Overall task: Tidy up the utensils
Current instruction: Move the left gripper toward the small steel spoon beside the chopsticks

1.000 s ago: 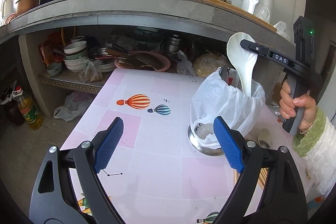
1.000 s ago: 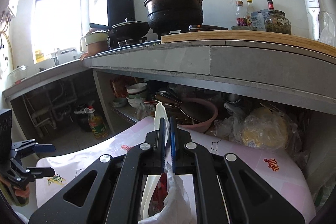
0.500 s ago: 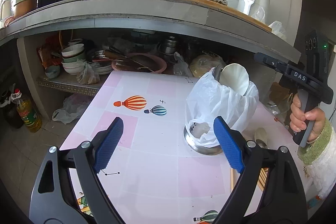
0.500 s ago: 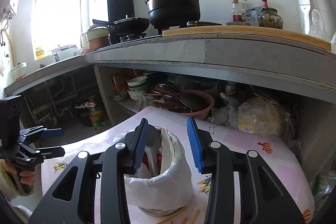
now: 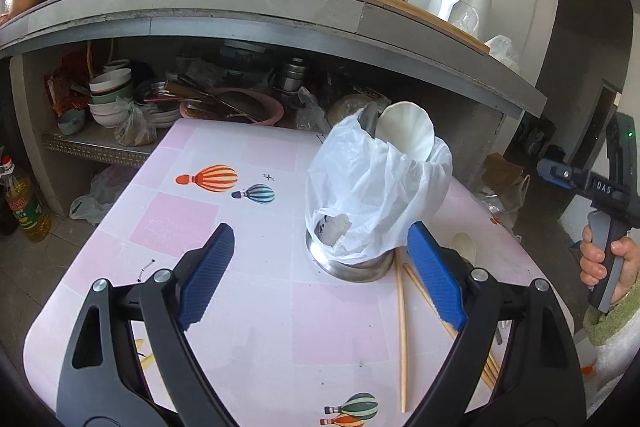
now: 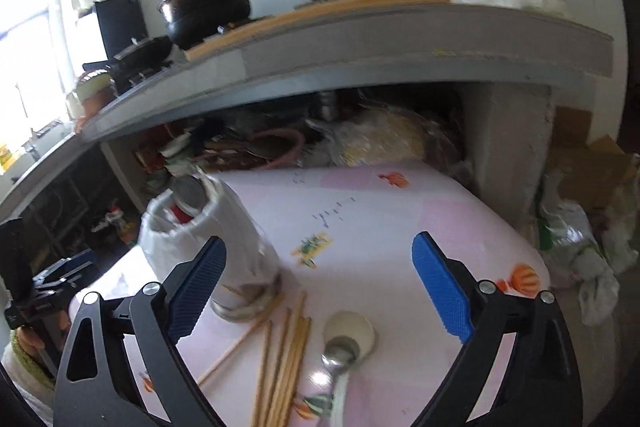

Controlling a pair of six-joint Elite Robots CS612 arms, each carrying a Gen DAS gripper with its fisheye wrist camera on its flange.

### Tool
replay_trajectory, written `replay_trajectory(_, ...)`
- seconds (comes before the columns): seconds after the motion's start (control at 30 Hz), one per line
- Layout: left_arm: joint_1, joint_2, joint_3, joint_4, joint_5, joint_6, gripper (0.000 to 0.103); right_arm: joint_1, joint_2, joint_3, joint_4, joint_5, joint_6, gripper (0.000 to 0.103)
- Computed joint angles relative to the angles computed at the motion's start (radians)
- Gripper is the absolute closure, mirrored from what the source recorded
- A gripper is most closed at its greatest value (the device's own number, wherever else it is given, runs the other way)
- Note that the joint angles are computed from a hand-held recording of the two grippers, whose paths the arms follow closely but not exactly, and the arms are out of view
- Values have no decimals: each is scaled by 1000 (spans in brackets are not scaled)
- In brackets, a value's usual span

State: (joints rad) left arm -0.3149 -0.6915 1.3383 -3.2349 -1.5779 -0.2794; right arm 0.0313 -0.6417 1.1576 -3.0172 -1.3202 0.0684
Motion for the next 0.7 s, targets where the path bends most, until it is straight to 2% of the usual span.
replay_trajectory(0.13, 0, 11, -11, 51, -63, 0, 16, 14, -20, 49, 97, -164, -3, 7)
replay_trajectory(0.2, 0, 16, -17, 80, -111, 4, 15, 23, -24, 69, 106, -221, -6, 7)
replay_trajectory(0.33, -8, 24, -17, 102, -162, 16, 13, 51, -19, 75, 129, -367, -2, 7)
replay_trajectory(0.47, -23, 29, -15, 121, -150, 45, 10, 75, -3, 62, 129, -463, -42, 7)
replay_trajectory(0.57, -35, 30, -18, 147, -112, 85, 10, 90, 8, 67, 65, -538, -70, 7)
replay_trajectory(0.63, -42, 31, -23, 158, -90, 102, 10, 96, 13, 69, 27, -569, -77, 7)
replay_trajectory(0.7, -44, 32, -30, 171, -96, 108, 9, 96, 15, 70, 4, -567, -82, 7)
